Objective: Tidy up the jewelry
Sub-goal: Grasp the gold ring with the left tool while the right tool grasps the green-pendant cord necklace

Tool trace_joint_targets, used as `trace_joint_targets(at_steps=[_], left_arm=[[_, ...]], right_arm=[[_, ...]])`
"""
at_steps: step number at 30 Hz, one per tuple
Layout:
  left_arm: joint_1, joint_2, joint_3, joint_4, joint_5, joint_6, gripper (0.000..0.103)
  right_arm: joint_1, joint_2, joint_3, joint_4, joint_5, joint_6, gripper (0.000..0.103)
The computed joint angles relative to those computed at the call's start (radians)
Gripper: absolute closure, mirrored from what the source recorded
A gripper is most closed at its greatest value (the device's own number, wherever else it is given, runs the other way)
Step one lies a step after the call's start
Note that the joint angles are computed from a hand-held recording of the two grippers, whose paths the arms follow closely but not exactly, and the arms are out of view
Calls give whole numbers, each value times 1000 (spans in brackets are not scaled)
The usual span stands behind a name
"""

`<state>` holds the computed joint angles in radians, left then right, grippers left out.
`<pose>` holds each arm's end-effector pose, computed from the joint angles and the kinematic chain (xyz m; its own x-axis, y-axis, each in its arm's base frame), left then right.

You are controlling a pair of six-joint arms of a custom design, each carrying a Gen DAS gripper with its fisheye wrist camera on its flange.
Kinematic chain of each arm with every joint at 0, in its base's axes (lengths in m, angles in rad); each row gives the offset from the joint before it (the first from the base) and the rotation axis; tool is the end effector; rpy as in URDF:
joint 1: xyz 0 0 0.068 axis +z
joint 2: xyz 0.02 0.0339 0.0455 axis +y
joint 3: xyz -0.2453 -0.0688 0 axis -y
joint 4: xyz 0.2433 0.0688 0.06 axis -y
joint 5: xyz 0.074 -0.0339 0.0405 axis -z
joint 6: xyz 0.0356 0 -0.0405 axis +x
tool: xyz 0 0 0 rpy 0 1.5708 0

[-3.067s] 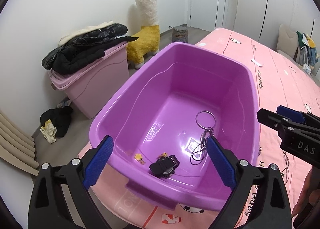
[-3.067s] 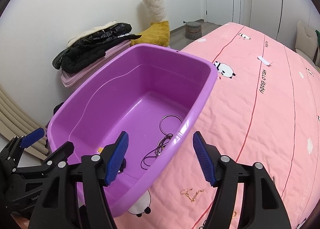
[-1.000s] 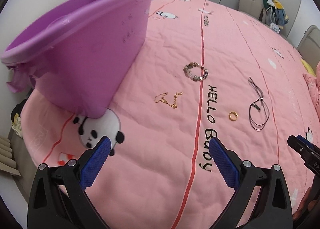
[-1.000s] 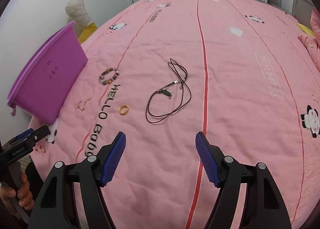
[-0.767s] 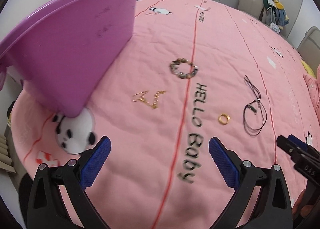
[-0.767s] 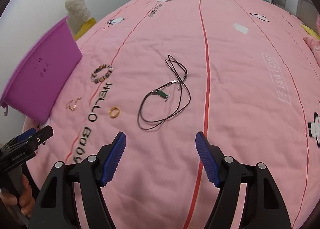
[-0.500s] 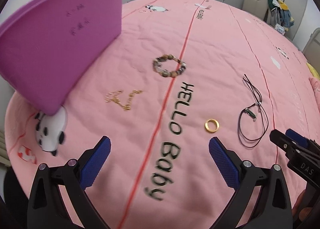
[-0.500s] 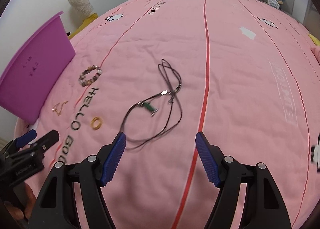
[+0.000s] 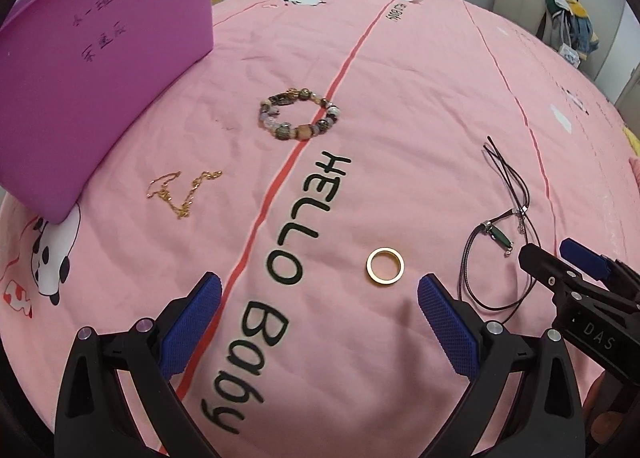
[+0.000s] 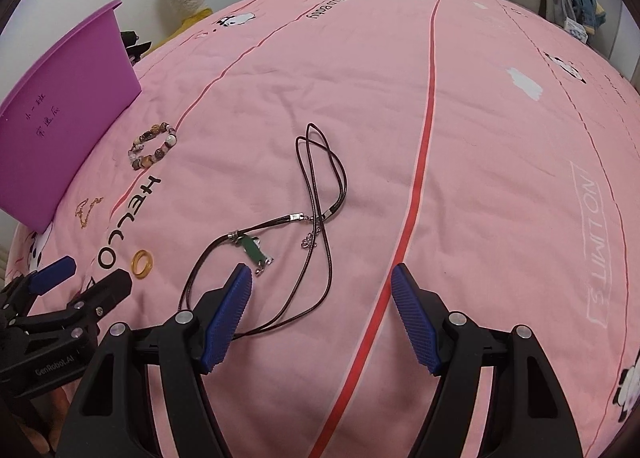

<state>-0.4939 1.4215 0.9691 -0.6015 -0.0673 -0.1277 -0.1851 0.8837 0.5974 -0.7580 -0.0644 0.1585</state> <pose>0.2500 -0.1319 0.2085 -0.8157 0.2949 -0.4976 0.3426 0.9395 -0.0049 0.1673 -0.0290 0.1973 -0.8152 0.3129 -0.4874 0.2841 0.9493 0.1343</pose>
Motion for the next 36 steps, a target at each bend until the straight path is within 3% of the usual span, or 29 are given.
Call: trace_joint_targets(at_steps=[13, 22, 27, 31, 33, 36], left_arm=[[-19, 61, -22, 70, -45, -63, 6], [-37, 91, -23, 102, -84, -87, 5], [-54, 102, -15, 105, -109, -111, 6], [-56, 85, -17, 102, -90, -85, 18], [-61, 70, -24, 103, -83, -71, 26], [-52, 49, -29, 99, -43, -48, 51]], right_arm=[[38, 74, -13, 81, 53, -70, 34], [104, 132, -21, 142, 120, -75, 34], [100, 125, -28, 150, 106, -63, 36], [128, 114, -18, 129, 121, -56, 53], [149, 113, -13, 122, 128, -45, 68], [163, 106, -4, 105, 128, -26, 83]])
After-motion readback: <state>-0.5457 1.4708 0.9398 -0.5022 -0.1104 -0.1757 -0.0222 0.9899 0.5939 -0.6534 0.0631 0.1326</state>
